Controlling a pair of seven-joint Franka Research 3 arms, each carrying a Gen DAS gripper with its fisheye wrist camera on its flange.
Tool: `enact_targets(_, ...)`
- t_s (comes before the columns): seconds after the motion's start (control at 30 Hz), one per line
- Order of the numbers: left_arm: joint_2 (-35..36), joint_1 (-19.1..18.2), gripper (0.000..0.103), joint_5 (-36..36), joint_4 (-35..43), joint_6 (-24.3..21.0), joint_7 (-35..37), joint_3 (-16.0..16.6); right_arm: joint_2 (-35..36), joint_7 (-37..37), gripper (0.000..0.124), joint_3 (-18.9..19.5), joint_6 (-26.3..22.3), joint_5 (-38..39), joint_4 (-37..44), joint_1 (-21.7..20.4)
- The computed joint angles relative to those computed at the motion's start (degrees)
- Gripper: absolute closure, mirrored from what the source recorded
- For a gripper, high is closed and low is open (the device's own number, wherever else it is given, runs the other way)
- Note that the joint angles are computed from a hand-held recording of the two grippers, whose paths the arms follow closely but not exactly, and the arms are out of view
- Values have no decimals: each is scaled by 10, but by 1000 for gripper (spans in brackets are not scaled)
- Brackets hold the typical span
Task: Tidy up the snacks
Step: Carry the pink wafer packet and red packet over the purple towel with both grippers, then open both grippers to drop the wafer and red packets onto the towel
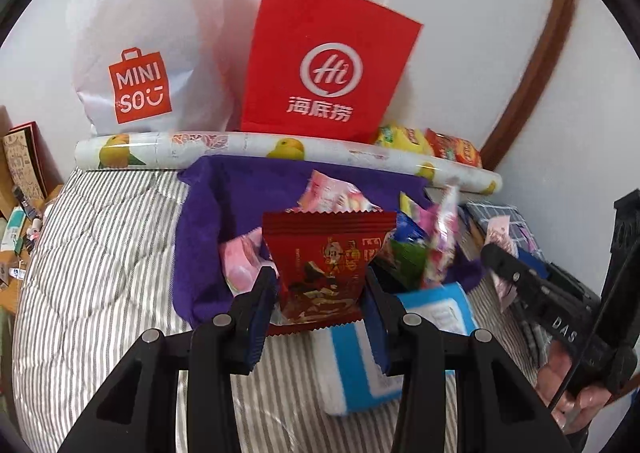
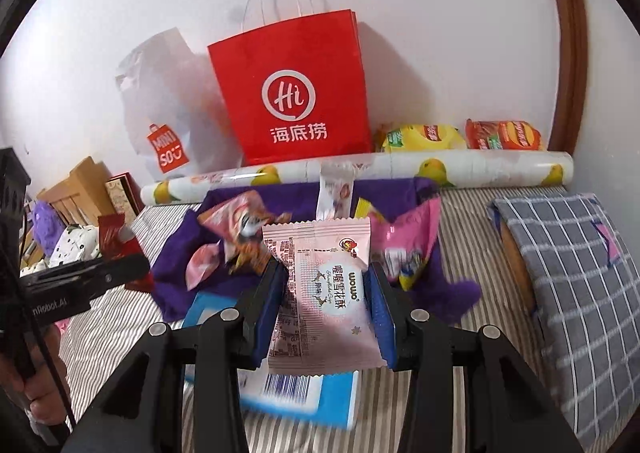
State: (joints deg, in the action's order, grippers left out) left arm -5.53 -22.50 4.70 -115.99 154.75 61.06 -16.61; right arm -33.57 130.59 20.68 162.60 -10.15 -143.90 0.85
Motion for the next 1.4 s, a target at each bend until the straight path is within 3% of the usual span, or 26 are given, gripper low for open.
enact_targets(0.27,66,19,63,9,61,-22,-3,7,139,-12,82,-26,1,-27,98,-8)
enact_targets(0.57,126,31,63,23,118,-45,-11,8,242,-24,82,-94,-4,-45,171,59)
enact_targets(0.8,153,33,63,32,142,-62,-23,9,247,-62,81,-128,-13,-15,172,97)
enact_targets(1.2,172,34,63,13,153,-75,0,1,255,-66,79,-131,-37,-22,182,104)
enact_targets(1.37,172,29,62,21,152,-74,1,4,242,-33,57,-127,-3,-46,166,94)
enact_targets(1.4,171,29,57,26,152,-73,-1,5,237,-19,54,-123,10,-57,160,88)
